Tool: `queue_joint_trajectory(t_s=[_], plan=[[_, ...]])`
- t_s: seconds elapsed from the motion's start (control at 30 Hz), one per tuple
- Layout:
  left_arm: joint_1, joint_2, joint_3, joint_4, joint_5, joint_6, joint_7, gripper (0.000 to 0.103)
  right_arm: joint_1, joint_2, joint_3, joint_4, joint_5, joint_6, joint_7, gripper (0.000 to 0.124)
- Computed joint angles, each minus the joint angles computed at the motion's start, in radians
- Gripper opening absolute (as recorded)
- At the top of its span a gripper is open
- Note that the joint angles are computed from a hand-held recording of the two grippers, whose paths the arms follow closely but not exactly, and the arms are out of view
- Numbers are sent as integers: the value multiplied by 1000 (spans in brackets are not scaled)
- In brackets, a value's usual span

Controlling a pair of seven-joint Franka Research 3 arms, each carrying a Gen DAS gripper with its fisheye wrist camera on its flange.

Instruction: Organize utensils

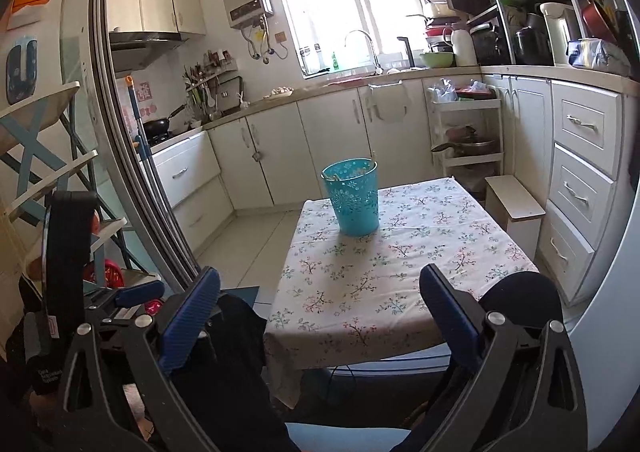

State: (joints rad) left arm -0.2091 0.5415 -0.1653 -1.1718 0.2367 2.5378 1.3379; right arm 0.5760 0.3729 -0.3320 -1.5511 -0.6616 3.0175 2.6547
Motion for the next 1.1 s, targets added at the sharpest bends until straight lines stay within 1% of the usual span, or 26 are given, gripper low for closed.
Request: queue_joint_trajectory(t_s=[0.13, 0.2, 0.27, 0.57, 0.97, 1.1], plan=[[9, -21, 9, -37, -4, 43, -37, 95, -6, -6, 11, -4, 4, -14, -10, 96], [-4, -23, 27, -35, 26, 32, -62, 95, -11, -6, 21, -2, 9, -20, -20, 96], [-8, -27, 32, -40, 45, 24, -71, 95, -19, -5, 34, 1, 17, -26, -35, 96], [-13, -36, 39, -51, 94, 26, -104, 95, -27, -7, 49, 5, 18, -42, -54, 96], [-6, -21, 31, -30, 88, 5, -93, 95, -41, -4, 68, 7, 43, -49, -87, 96], [-8, 1, 30, 6, 80, -24, -83, 95, -56, 3, 84, 13, 78, -54, -124, 96]])
